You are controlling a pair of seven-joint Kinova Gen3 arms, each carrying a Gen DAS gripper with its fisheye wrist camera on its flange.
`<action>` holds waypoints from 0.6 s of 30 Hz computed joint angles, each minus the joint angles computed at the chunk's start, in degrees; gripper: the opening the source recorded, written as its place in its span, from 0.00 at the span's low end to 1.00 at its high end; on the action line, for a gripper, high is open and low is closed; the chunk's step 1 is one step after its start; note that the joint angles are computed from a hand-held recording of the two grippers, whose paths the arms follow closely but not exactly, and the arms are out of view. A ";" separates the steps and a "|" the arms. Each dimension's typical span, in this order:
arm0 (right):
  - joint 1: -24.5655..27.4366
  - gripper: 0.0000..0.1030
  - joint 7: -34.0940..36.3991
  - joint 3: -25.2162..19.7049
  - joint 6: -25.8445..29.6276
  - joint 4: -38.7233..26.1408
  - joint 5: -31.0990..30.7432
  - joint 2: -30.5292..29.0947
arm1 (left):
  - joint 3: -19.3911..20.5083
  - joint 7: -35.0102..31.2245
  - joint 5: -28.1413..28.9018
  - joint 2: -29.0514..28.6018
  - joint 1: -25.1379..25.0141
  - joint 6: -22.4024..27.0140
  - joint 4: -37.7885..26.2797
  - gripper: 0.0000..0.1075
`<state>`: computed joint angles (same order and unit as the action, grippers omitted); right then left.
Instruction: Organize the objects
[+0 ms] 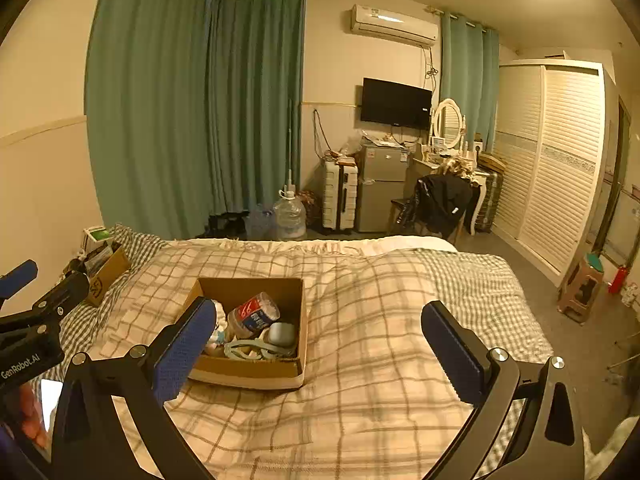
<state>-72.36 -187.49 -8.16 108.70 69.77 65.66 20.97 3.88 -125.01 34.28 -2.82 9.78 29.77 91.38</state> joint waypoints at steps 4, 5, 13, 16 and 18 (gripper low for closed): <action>-0.72 0.99 -6.99 -0.36 -2.54 10.10 3.89 1.26 | -1.07 -8.01 6.85 -1.08 3.19 -9.32 7.71 0.96; -0.34 0.99 -8.17 -0.56 -3.10 11.59 3.99 1.59 | -1.46 -10.34 8.82 -1.17 4.24 -11.65 9.22 0.96; 2.89 1.00 -11.85 -0.79 -5.03 16.66 3.62 3.01 | -1.03 -25.05 19.70 0.47 6.83 -20.27 14.94 0.96; 3.54 1.00 -12.98 -1.18 -6.27 17.61 3.06 2.48 | -1.15 -27.19 21.74 0.70 6.79 -20.18 15.50 0.96; 4.04 1.00 -13.77 -1.50 -7.41 18.49 2.87 1.93 | -0.66 -25.74 20.20 0.90 6.15 -19.60 15.28 0.96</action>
